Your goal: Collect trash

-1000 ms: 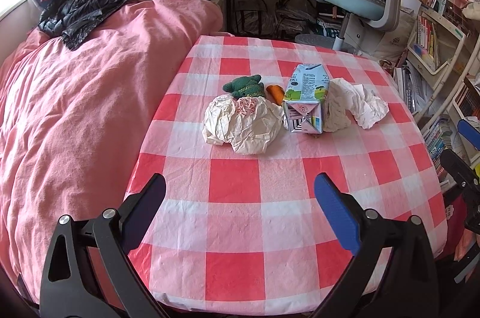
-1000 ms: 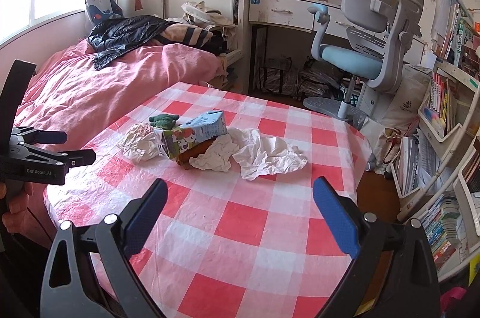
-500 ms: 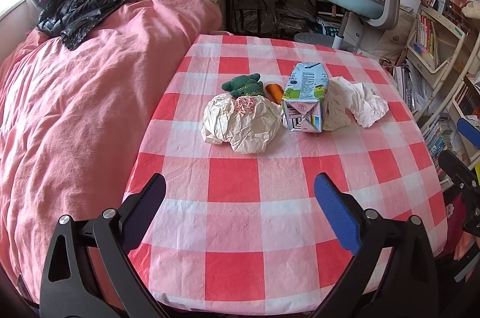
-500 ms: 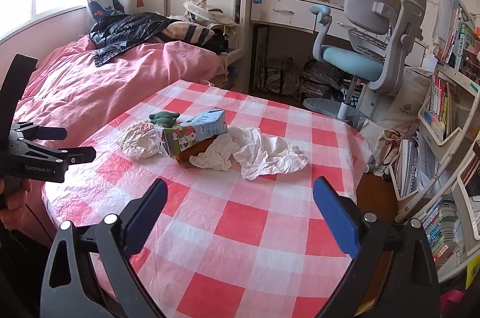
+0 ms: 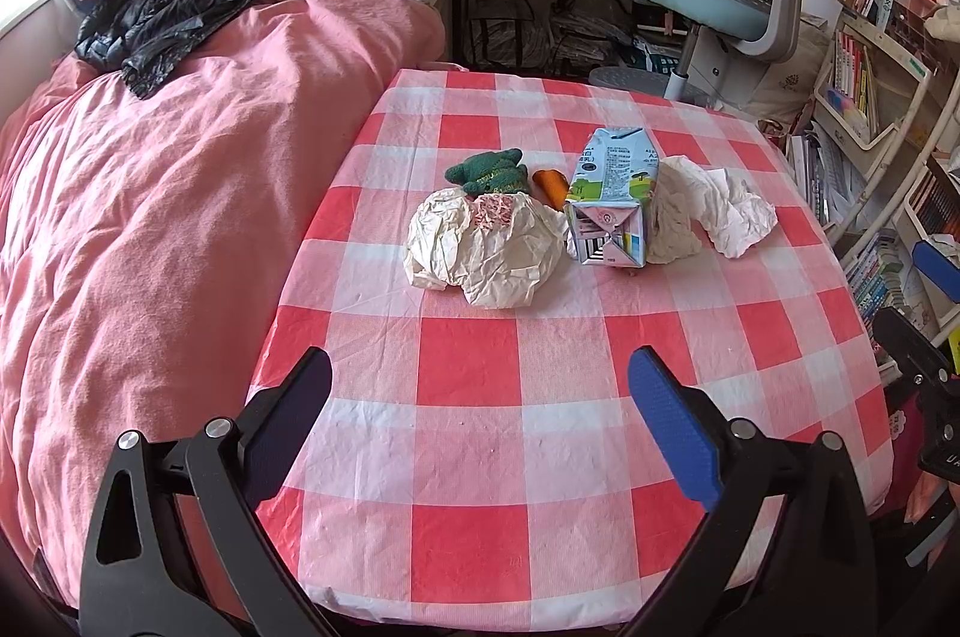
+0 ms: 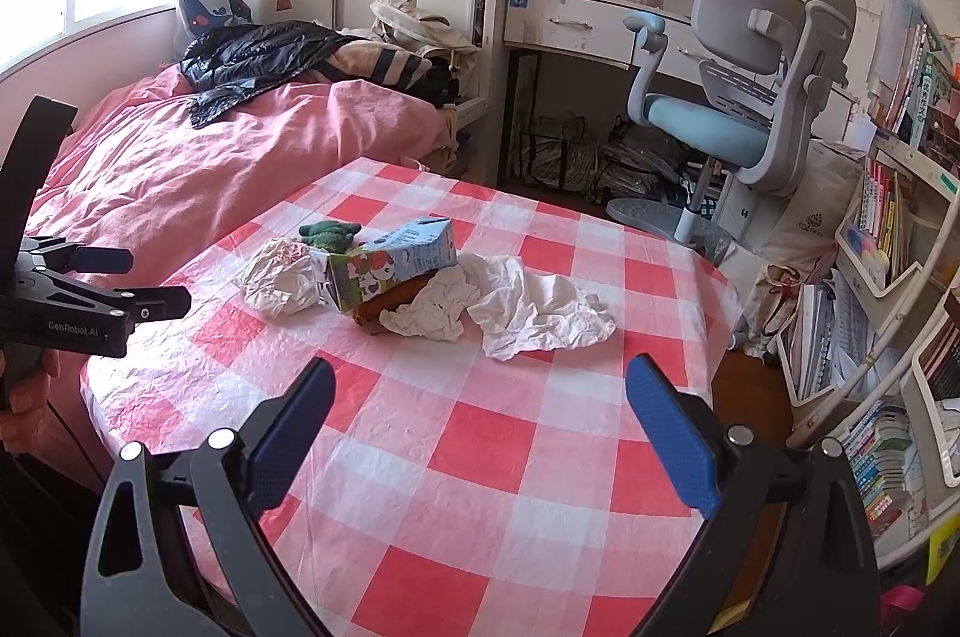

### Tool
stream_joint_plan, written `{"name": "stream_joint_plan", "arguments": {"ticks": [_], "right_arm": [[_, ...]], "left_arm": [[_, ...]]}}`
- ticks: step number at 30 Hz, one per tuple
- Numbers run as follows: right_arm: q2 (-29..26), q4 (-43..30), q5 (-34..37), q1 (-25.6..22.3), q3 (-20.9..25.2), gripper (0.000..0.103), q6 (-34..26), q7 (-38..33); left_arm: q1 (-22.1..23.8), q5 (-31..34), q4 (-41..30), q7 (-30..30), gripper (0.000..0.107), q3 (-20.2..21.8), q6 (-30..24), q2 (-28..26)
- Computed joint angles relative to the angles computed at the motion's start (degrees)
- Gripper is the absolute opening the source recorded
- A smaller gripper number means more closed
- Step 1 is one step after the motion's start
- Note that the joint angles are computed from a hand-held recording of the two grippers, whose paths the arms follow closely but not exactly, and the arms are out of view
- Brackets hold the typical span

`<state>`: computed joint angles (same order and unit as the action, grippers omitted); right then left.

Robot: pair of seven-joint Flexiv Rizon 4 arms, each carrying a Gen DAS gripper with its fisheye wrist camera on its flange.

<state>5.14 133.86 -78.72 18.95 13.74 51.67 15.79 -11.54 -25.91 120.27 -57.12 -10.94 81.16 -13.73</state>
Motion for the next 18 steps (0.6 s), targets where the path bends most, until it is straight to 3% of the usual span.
{"name": "stream_joint_plan", "arguments": {"ticks": [18], "right_arm": [[-0.1, -0.1, -0.3, 0.1, 0.1, 0.093, 0.0, -0.9]], "left_arm": [[0.1, 0.3, 0.1, -0.2, 0.095, -0.1, 0.0, -0.1]]}}
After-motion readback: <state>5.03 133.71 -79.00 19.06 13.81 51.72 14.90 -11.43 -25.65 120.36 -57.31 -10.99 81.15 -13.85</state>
